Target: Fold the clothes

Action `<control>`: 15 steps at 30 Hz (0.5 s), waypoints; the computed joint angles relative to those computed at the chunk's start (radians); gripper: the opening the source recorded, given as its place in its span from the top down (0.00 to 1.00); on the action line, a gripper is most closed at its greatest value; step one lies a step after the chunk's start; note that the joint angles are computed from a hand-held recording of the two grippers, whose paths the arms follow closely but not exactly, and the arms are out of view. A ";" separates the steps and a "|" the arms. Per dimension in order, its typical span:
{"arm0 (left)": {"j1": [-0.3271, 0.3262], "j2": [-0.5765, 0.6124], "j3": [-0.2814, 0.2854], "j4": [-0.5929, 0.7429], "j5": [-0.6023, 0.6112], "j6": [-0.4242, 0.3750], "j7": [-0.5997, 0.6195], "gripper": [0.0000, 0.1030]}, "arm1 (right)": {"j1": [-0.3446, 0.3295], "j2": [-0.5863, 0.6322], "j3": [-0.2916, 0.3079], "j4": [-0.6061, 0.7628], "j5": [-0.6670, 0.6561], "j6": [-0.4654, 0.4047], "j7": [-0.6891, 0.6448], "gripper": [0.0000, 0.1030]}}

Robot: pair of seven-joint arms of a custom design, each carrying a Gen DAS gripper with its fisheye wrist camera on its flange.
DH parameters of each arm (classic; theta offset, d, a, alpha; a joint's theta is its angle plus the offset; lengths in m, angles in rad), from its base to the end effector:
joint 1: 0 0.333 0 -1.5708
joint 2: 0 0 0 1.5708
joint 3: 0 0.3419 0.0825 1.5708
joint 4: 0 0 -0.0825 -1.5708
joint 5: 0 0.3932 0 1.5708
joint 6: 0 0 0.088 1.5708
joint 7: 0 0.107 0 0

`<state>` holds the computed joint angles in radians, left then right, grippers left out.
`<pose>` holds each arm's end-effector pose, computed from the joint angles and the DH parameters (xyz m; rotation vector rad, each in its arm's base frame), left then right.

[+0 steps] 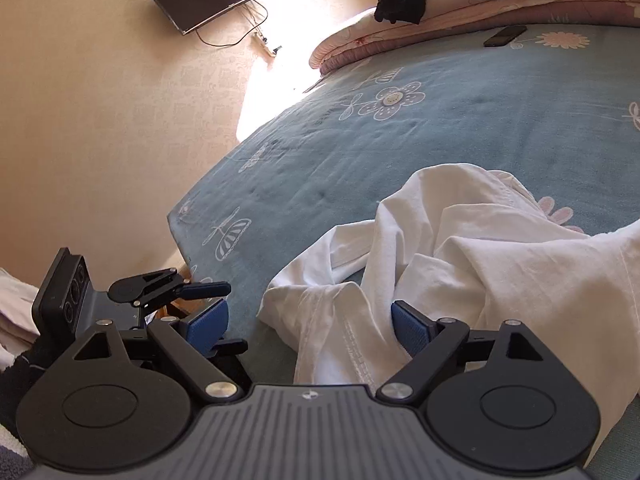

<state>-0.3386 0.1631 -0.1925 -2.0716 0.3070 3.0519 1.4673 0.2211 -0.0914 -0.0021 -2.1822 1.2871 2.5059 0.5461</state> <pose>0.5369 -0.3360 0.4703 -1.0559 2.2864 -0.8972 0.5425 0.1136 0.4902 -1.7278 1.2731 0.0352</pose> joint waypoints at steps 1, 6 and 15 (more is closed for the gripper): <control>0.004 -0.002 -0.008 -0.004 -0.007 0.005 0.012 0.27 | 0.004 -0.023 0.009 -0.023 -0.029 0.019 0.001 0.12; 0.031 -0.016 -0.058 -0.033 -0.079 0.021 0.116 0.27 | 0.049 -0.124 0.021 -0.124 -0.140 0.132 0.021 0.12; 0.050 -0.031 -0.132 -0.061 -0.212 0.001 0.375 0.27 | 0.103 -0.228 0.017 -0.231 -0.217 0.386 0.080 0.12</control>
